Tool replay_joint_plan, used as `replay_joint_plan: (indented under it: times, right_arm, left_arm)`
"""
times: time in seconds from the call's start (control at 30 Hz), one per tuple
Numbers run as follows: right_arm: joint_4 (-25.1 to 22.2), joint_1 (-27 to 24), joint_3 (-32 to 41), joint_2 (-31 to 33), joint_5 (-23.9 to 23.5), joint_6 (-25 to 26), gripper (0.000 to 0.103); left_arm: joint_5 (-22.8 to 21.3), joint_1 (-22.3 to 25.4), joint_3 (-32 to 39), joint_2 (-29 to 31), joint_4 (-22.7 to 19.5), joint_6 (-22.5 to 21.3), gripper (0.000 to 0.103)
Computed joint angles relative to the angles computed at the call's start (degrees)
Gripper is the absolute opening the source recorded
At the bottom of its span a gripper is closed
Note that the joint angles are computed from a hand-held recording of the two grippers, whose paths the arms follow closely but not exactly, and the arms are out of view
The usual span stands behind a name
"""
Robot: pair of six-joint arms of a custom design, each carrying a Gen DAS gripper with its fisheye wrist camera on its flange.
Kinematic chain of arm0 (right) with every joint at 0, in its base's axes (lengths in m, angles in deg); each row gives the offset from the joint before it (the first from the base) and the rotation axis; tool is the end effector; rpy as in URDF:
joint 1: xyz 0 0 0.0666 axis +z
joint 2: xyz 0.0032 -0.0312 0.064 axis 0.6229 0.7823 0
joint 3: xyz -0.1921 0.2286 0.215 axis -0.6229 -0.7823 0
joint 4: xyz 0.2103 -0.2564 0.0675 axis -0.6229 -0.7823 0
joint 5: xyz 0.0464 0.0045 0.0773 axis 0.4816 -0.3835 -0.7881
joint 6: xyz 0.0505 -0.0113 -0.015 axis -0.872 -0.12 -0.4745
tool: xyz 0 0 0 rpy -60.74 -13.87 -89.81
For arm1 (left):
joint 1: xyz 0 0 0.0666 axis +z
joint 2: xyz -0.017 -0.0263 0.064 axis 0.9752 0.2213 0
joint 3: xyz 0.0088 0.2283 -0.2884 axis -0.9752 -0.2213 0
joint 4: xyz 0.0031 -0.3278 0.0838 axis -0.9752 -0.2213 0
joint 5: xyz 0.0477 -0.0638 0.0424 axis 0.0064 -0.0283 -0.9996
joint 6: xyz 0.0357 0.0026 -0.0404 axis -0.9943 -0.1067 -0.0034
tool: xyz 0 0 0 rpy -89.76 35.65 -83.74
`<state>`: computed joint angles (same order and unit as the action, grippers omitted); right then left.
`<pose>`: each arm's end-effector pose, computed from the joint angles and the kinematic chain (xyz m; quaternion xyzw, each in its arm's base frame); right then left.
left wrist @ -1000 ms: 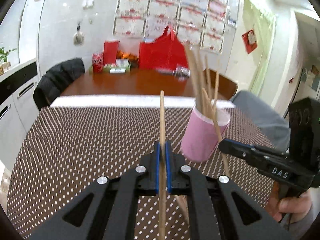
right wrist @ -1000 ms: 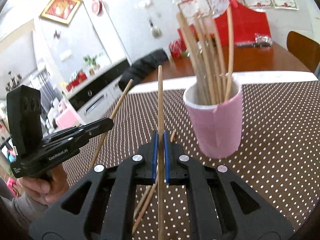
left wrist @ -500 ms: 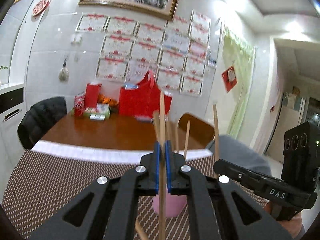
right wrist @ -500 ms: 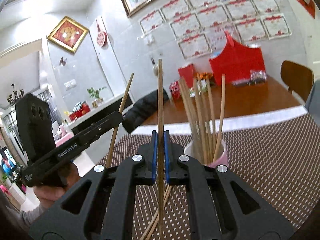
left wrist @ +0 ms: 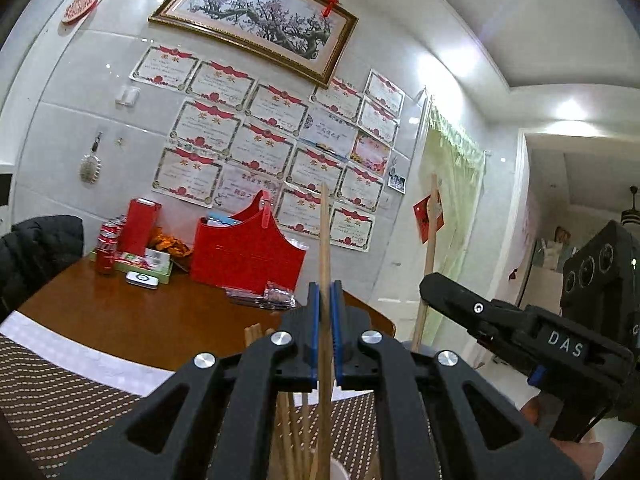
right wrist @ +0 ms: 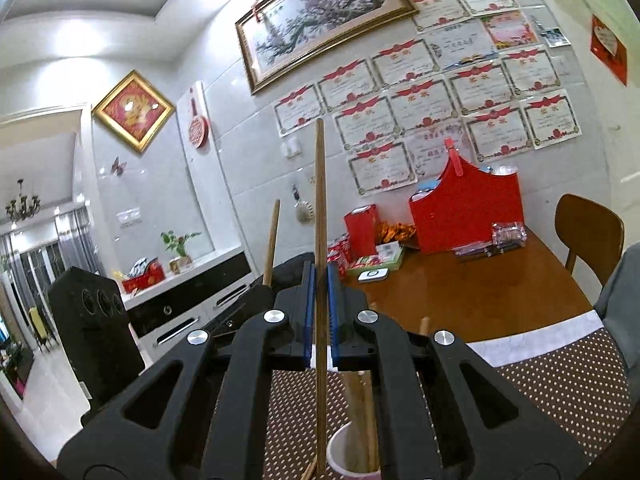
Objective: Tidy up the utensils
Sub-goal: 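Lift the chopsticks with both tools and lower them into the pink cup, then open both tools to release the chopsticks and withdraw toward the pile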
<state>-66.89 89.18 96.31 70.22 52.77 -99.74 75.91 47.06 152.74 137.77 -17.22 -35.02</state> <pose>0.3206 0.3775 0.6765 -0.1112 0.7151 0.3303 0.6059 0.3381 -0.1916 0.6548 0.0318 0.7100 -0.2425 0.6604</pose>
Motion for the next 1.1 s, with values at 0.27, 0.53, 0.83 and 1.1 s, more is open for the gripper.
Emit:
replay_joint_plan:
  times: [0.27,0.53,0.83,1.1]
  right_arm:
    - [-0.92,-3.17,-0.2,1.58,-1.58,-1.44,0.006]
    - [-3.3,-2.81,1.64,3.95,-0.42,-0.5,0.006]
    - [-4.09,-2.97,1.69,4.17,-0.68,-1.18,0.007]
    - [-12.01,-4.24,8.21,7.16,-4.7,-3.61,0.035]
  left_arm:
    - [1.08,0.99,0.32,3.53,3.25,0.87,0.006]
    - [-0.63,0.77,-0.99,4.71,3.18,0.38,0.006]
    - [-2.88,0.35,-1.69,5.68,2.02,-0.84,0.006]
    - [-3.69,0.74,0.64,5.52,-3.14,-1.35,0.052]
